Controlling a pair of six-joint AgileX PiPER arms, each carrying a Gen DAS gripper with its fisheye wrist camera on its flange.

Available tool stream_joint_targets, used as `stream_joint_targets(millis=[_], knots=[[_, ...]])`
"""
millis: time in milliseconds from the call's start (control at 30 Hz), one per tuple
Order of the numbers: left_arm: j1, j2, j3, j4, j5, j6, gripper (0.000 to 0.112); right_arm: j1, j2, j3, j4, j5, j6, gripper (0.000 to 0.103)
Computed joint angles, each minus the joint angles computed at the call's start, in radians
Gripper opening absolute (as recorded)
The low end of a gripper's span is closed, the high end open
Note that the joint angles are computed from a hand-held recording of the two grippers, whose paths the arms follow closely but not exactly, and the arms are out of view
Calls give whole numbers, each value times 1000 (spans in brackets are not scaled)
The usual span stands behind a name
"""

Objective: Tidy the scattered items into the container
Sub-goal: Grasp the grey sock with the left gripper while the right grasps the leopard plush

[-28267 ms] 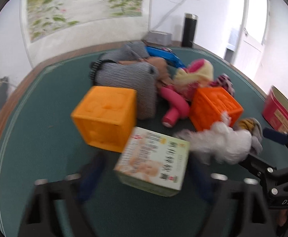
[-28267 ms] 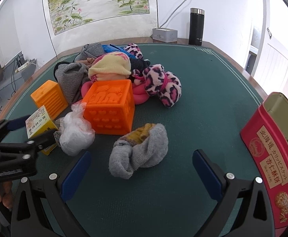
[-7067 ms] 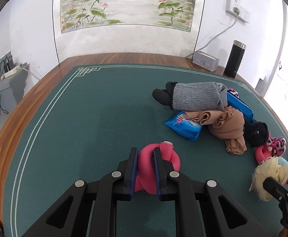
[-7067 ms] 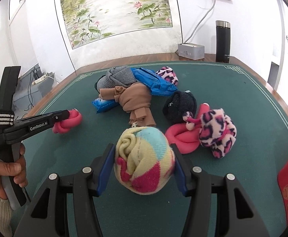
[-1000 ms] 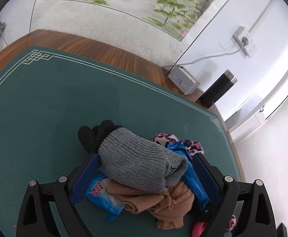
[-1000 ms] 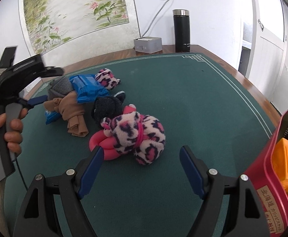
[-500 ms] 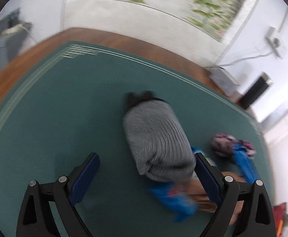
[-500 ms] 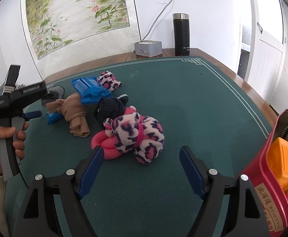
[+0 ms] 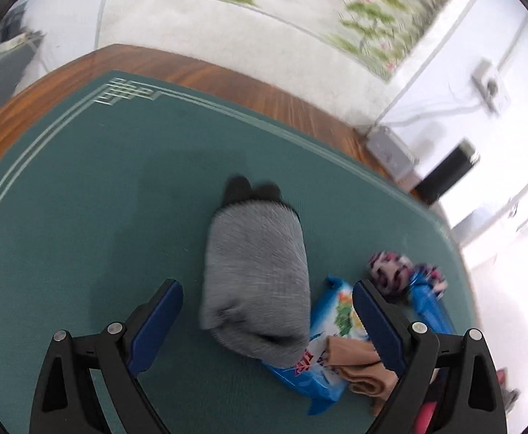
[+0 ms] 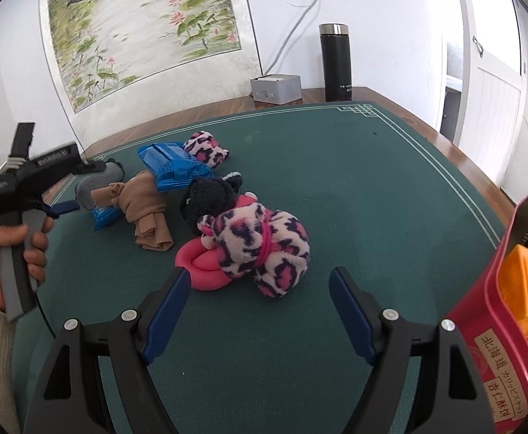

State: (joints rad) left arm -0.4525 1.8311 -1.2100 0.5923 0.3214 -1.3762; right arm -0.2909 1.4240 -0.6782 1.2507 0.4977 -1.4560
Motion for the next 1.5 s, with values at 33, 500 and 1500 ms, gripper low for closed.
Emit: stream_joint_targets(millis=[33, 500, 1500], knots=[[-6, 6, 0, 51, -1, -35, 83, -8, 4, -3, 6, 9, -4, 82], [-38, -16, 20, 272, -14, -232, 46, -48, 150, -124, -26, 125, 98, 60], [-422, -68, -57, 442, 187, -306, 45, -101, -125, 30, 11, 65, -55, 52]])
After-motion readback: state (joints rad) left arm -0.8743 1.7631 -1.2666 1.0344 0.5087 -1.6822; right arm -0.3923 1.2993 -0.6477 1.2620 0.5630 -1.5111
